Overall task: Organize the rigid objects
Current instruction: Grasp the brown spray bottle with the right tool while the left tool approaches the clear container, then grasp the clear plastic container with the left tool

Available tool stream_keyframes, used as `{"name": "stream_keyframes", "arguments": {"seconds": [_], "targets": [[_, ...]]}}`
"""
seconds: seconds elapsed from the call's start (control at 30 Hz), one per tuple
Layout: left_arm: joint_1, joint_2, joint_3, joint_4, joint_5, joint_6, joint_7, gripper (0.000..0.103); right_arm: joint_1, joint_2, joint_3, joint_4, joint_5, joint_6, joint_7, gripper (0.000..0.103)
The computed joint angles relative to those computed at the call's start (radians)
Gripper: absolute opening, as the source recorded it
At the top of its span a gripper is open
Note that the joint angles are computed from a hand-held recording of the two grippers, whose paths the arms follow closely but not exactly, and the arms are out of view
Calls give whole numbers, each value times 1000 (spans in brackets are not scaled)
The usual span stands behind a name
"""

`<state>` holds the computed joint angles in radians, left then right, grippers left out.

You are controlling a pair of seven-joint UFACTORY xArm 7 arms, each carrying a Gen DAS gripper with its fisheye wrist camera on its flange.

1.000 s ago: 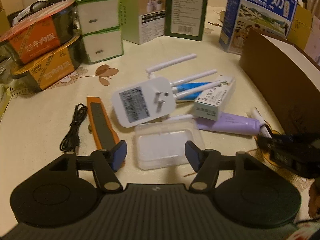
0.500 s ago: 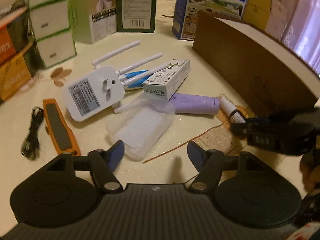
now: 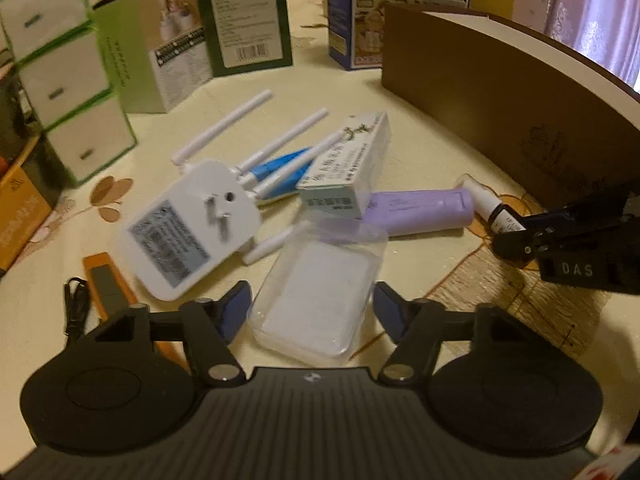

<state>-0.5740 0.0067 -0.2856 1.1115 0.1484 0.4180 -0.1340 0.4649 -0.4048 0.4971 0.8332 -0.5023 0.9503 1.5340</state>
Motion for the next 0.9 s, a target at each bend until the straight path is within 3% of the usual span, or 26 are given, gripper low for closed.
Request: {"name": "stream_keyframes", "arguments": {"seconds": [0.13, 0.23, 0.4, 0.53, 0.67, 0.9], "targets": [[-11, -23, -10, -17, 13, 19, -74, 52, 20, -30, 2, -18, 32, -11, 1, 20], [-16, -61, -25, -37, 61, 68, -189, 52, 41, -55, 12, -27, 69, -8, -3, 20], [-26, -143, -53, -89, 35, 137, -274, 52, 70, -100, 40, -42, 130, 5, -3, 20], [-33, -140, -57, -71, -6, 177, -263, 53, 65, -115, 54, -49, 149, 0, 15, 22], [-31, -91, -64, -20, 48, 188, -267, 55, 45, -117, 42, -56, 155, -26, 11, 28], [-53, -15, -50, 60, 121, 224, -295, 53, 23, -89, 39, -40, 141, -28, -22, 27]]}}
